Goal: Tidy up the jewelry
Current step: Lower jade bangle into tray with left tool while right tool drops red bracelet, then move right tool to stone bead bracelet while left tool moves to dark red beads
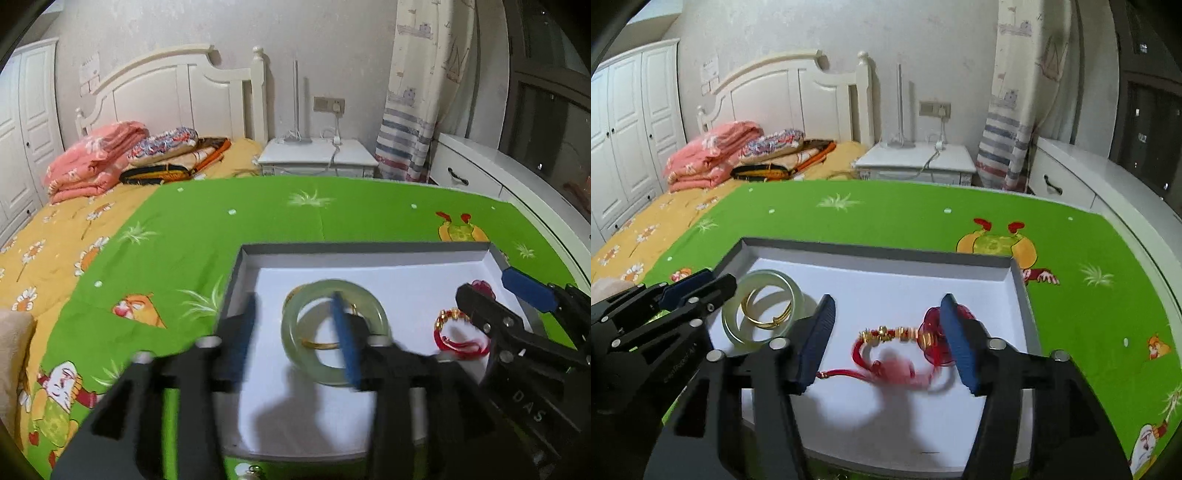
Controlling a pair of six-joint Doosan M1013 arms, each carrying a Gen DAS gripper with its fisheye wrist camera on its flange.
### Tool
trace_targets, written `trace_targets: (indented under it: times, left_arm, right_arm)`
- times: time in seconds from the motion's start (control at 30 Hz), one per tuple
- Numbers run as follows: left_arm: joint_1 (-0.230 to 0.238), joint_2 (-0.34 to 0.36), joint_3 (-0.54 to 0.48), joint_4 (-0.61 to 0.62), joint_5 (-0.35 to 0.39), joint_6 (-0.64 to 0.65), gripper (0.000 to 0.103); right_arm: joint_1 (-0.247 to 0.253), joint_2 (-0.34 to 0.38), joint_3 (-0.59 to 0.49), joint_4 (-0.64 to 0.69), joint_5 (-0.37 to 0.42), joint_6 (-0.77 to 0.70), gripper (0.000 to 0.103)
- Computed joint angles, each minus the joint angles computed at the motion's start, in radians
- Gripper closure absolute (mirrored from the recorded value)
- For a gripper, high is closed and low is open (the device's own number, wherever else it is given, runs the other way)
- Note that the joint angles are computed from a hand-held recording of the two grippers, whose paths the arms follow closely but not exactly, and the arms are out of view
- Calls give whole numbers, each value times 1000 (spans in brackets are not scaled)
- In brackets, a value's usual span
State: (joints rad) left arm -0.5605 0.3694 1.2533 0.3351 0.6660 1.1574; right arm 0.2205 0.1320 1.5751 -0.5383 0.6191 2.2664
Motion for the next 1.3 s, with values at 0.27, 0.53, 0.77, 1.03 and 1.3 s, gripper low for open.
trace_targets:
  times: [0.27, 0.53, 0.77, 1.03, 1.3]
  left_arm:
    - [-21, -79, 103, 162, -93, -124, 14]
    - [-33, -183, 260, 305, -208, -228, 8]
    - [-35, -235, 340, 252, -236, -180, 7]
    - [-39, -283, 427, 340, -268, -244, 7]
    - [-26, -284, 433, 282, -287, -206, 7]
  right_arm:
    - [16, -36, 32, -57, 6, 29, 43]
    - [41, -128, 143, -118, -8, 65, 38]
    - [43, -189, 212, -123, 19, 90, 38]
    - [41, -231, 259, -96, 68, 107, 38]
    - [54, -213, 254, -90, 125, 92, 48]
